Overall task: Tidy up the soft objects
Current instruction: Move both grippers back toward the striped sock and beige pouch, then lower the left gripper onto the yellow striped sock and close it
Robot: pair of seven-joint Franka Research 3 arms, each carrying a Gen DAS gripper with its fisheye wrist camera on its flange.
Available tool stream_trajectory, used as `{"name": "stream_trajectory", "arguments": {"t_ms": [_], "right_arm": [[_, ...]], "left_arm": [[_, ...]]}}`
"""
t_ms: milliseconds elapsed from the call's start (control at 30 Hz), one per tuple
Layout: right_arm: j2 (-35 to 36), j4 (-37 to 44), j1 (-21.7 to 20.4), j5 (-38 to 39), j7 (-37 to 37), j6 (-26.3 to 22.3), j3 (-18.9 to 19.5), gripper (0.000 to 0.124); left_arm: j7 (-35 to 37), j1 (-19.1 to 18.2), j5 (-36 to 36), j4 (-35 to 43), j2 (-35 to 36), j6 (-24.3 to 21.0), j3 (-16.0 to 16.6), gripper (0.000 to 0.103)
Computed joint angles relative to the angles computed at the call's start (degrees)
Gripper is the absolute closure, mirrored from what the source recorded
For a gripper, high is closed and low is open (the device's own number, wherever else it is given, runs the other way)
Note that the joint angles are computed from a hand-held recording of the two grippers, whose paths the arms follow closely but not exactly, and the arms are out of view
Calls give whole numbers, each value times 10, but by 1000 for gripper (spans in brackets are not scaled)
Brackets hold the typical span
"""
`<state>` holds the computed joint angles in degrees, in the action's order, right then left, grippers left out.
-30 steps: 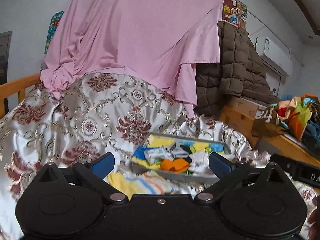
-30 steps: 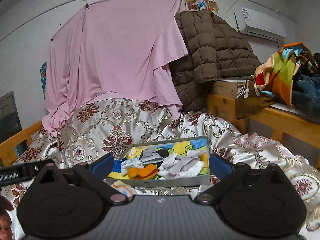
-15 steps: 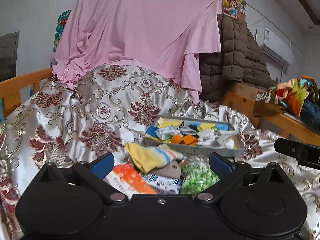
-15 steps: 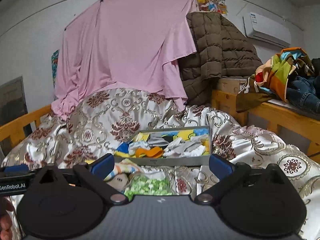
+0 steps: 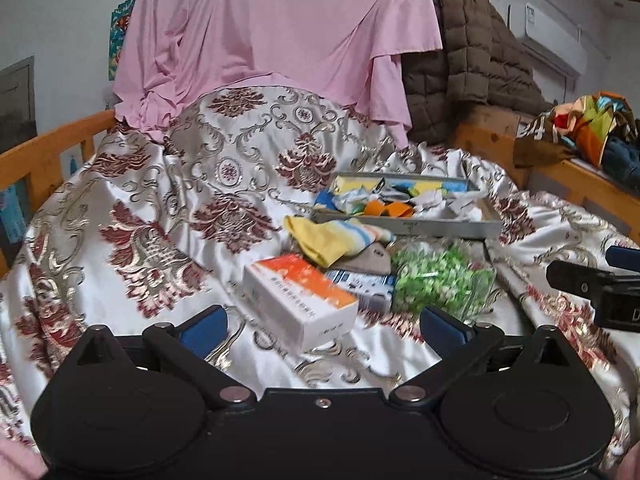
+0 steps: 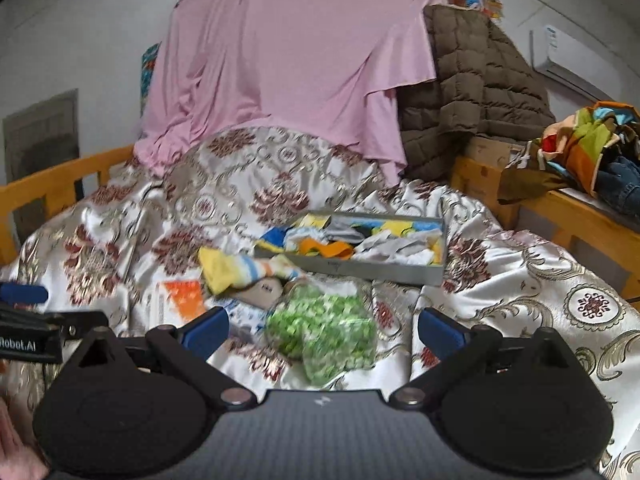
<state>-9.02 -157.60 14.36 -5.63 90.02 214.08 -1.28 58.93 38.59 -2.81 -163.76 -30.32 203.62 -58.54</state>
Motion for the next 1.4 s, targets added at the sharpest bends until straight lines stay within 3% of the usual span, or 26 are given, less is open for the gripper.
{"name": "stream_trajectory", "arguments": {"t_ms": [267, 500, 900, 1000, 1100, 1400], "right_arm": [[-2, 1, 18, -55, 11, -43, -10, 21], [22, 22, 23, -97, 36, -65, -16, 21], [62, 56, 11, -76, 4, -51, 18, 21], [78, 71, 7, -75, -7, -46, 26, 21], [93, 93, -3, -114, 28, -53, 28, 21], [147, 157, -26, -105, 25, -45, 53, 21]], "left_arm": [[-50, -7, 24, 1, -62, -98, 4, 1], [-98, 11, 65, 14, -61, -134, 4, 1], [-184, 46, 133, 41, -43, -167, 2, 1], [-210, 67, 148, 50, -36, -167, -6, 1], [-234, 96, 165, 63, -30, -169, -22, 1], [-294, 209, 231, 114, -19, -177, -100, 1]]}}
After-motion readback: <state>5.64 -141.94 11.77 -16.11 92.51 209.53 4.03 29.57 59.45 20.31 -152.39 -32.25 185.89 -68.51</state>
